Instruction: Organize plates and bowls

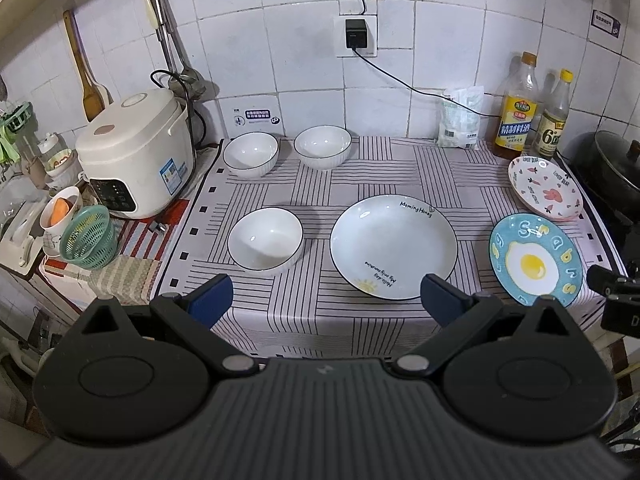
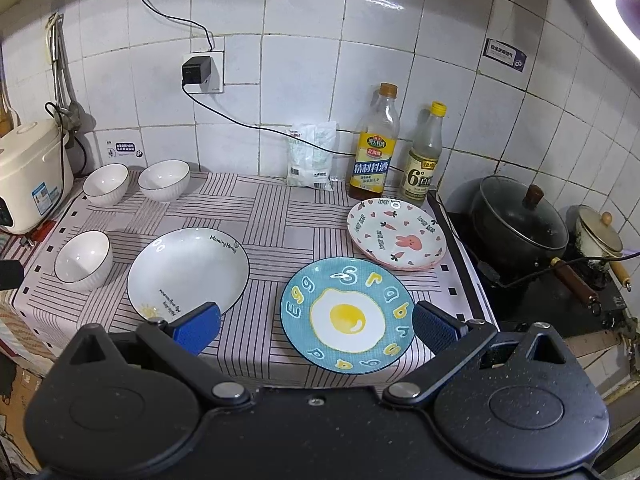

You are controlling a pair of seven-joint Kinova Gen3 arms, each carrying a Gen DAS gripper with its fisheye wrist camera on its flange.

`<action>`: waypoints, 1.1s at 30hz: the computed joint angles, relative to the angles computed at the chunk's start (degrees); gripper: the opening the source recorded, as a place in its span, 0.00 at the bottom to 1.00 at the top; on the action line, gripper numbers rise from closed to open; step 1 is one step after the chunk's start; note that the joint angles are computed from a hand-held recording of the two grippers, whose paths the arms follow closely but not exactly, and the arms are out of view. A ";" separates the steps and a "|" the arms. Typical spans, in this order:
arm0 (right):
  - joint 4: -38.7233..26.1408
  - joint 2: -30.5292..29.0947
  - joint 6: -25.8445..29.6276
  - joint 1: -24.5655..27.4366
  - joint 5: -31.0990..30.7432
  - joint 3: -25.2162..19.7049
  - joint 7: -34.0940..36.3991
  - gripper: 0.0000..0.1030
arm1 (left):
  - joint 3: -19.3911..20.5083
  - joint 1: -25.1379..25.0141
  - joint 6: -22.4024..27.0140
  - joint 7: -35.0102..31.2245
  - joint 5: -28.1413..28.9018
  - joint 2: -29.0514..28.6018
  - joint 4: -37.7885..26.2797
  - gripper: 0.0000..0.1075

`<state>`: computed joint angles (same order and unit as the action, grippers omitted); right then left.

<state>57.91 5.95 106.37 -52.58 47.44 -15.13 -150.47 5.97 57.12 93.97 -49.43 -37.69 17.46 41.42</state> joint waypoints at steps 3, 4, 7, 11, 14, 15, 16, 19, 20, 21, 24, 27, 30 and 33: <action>0.50 -0.30 -0.30 0.31 -0.45 0.04 -0.30 1.00 | -0.02 0.13 0.01 -0.28 -0.22 -0.10 0.60 0.95; 0.74 -0.45 -0.41 0.44 -0.60 0.00 -0.41 1.00 | 0.03 0.12 0.16 -0.43 -0.29 0.06 0.39 0.95; 1.17 -0.65 -0.39 0.68 -0.68 -0.33 -0.84 1.00 | 0.04 0.17 0.26 -0.40 -0.19 0.24 0.19 0.95; 1.55 -0.85 -0.38 0.78 -0.41 -0.61 -1.12 1.00 | 0.04 0.38 0.27 -0.31 -0.36 0.14 0.52 0.95; 2.03 -1.02 -0.42 0.74 0.06 -0.92 -1.22 1.00 | 0.15 0.32 0.04 -0.19 -0.29 -0.08 0.93 0.95; 2.09 -1.01 -0.34 0.65 0.24 -1.05 -1.31 1.00 | 0.22 0.32 -0.18 -0.05 -0.24 -0.36 1.44 0.95; 2.14 -1.04 -0.35 0.63 0.36 -1.11 -1.30 1.00 | 0.34 0.28 -0.18 -0.07 -0.25 -0.35 1.44 0.95; 2.36 -1.14 -0.30 0.54 0.65 -1.32 -1.48 1.00 | 0.62 0.52 -0.26 0.06 -0.47 -0.40 1.69 0.95; 2.38 -1.15 -0.28 0.55 0.69 -1.35 -1.46 1.00 | 0.67 0.56 -0.26 0.11 -0.50 -0.40 1.68 0.95; 2.47 -1.22 -0.36 0.59 0.68 -1.36 -1.45 1.00 | 0.72 0.57 -0.31 0.14 -0.48 -0.42 1.72 0.95; 2.50 -1.23 -0.39 0.67 0.65 -1.44 -1.49 1.00 | 0.83 0.59 -0.26 0.23 -0.46 -0.48 1.72 0.95; 2.54 -1.27 -0.51 0.74 0.61 -1.47 -1.33 1.00 | 0.81 0.49 -0.07 -0.03 -0.33 -0.34 1.36 0.95; 2.57 -1.23 -0.40 0.60 0.75 -1.56 -1.40 1.00 | 0.75 0.63 0.00 -0.02 -0.36 -0.28 1.28 0.95; 2.54 -1.21 -0.39 0.57 0.78 -1.56 -1.43 1.00 | 0.73 0.65 0.04 0.00 -0.32 -0.23 1.20 0.95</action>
